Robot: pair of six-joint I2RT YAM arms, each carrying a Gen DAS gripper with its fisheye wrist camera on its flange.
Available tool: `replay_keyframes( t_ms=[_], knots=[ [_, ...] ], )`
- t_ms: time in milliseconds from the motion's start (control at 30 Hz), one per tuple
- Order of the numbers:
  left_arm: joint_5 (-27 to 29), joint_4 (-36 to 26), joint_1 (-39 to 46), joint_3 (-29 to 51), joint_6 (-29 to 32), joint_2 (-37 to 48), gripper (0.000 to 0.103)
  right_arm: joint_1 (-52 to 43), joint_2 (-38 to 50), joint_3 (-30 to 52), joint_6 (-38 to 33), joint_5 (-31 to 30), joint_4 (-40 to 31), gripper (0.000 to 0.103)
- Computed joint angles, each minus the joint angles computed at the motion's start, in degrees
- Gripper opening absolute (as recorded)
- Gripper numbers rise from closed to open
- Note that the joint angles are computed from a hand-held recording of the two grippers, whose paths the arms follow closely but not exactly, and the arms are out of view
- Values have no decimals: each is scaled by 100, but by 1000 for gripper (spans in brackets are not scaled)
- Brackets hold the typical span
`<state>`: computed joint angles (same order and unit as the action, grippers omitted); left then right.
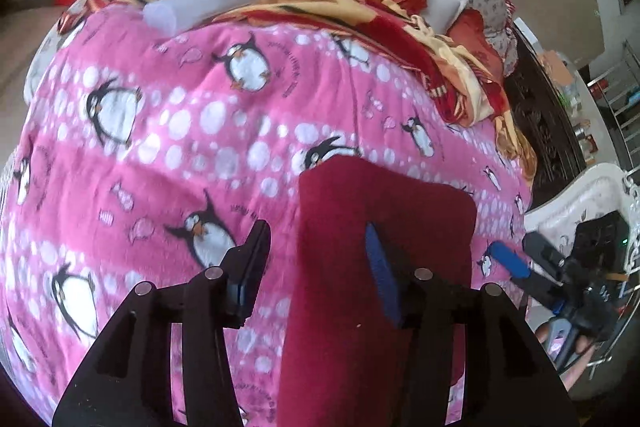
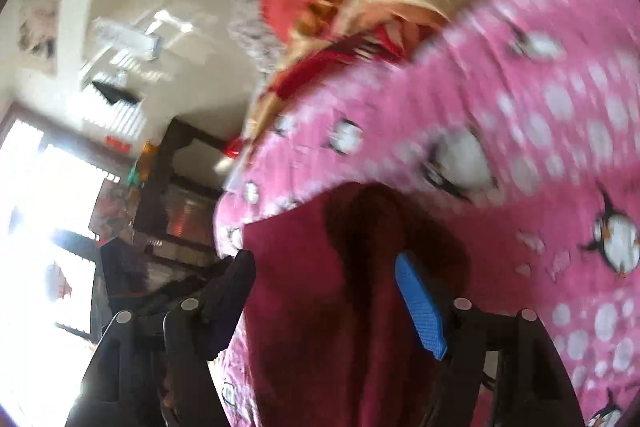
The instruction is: Fold small clothes
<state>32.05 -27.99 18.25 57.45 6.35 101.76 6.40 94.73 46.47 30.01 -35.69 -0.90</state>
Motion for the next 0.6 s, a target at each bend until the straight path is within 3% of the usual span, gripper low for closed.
replay_keyframes(
  t_ms=[100, 133, 167, 200, 267, 333, 433, 533, 600],
  knots=[
    [-110, 96, -96, -65, -136, 52, 49, 249, 242, 530, -182, 226, -414, 69],
    [-167, 162, -141, -76, -189, 77, 49, 303, 427, 700, -244, 301, -525, 61],
    [-216, 271, -205, -112, -254, 110, 49, 374, 712, 952, -326, 412, -697, 48],
    [-307, 358, -303, -151, -308, 144, 50, 378, 980, 1095, -364, 422, -755, 41],
    [-342, 297, -357, -184, -295, 122, 49, 226, 1515, 1253, -244, 52, -738, 8],
    [-313, 377, -419, -381, -175, -98, 50, 33, 1403, 892, -21, -317, -302, 8],
    [-540, 665, -624, -707, -102, -344, 53, -59, 947, 557, -66, -50, -302, 7],
    [-937, 781, -815, -992, -313, -643, 52, -28, 1467, 868, -101, 194, -563, 7],
    [-922, 684, -773, -1291, -168, -1064, 52, -67, 1603, 866, -107, 21, -474, 9]
  ],
)
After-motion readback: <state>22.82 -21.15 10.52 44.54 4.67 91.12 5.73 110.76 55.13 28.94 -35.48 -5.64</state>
